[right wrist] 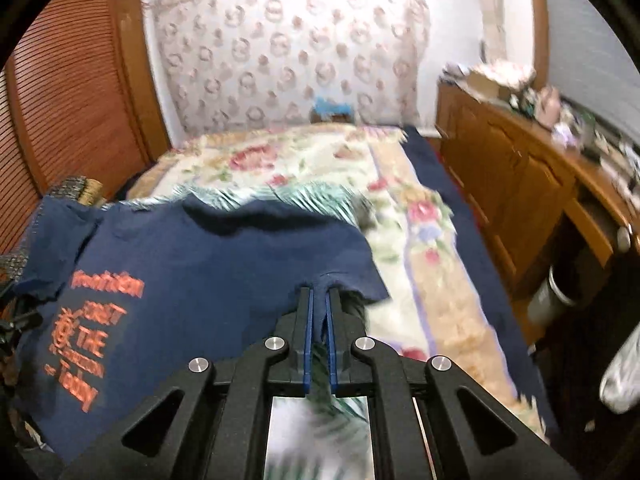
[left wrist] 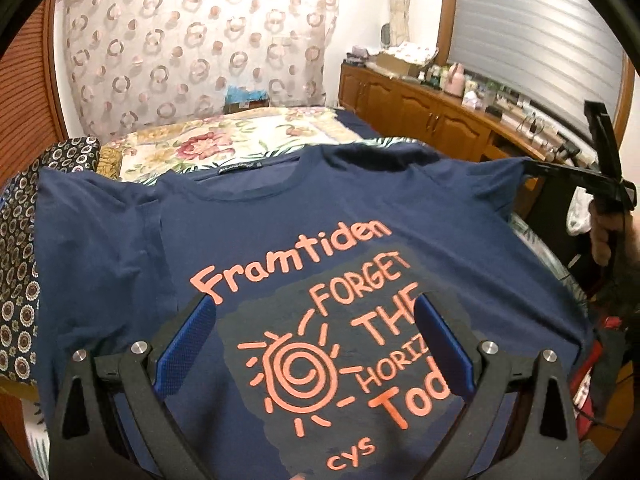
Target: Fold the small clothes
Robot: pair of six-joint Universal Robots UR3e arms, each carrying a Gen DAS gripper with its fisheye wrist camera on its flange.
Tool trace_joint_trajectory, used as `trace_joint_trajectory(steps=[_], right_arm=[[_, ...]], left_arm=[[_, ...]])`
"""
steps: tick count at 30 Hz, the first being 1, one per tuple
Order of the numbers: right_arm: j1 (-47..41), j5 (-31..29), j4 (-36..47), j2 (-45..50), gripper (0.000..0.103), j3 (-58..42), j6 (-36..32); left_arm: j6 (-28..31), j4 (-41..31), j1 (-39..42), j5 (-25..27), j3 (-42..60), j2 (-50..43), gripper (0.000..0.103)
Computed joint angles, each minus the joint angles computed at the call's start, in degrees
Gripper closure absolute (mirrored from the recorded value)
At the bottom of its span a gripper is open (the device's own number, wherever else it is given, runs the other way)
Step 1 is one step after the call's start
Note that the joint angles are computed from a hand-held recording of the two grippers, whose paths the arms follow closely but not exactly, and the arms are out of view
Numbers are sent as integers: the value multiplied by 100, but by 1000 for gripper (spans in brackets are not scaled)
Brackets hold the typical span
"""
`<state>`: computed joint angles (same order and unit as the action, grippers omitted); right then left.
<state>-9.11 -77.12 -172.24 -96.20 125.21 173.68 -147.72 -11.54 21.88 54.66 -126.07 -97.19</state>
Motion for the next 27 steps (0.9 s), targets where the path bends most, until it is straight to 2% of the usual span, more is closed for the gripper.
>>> trace_joint_trajectory(steps=[7, 10, 14, 20, 25, 27], right_arm=[[1288, -229, -214, 624, 98, -937, 59], [1733, 32, -185, 854, 98, -1152, 34], [2288, -194, -100, 1124, 98, -1205, -132], [2141, -661, -273, 1123, 97, -881, 29], [1705, -945, 118, 1328, 87, -1193, 336], [1422, -998, 171, 1420, 79, -1163, 393]], left_arm=[[-36, 26, 333, -367, -229, 224, 3], [38, 10, 520, -582, -388, 352, 3], [126, -24, 630, -679, -508, 429, 3], [166, -32, 623, -763, -560, 386, 3], [191, 8, 582, -781, -619, 333, 3], [203, 30, 546, -763, -631, 300, 3]])
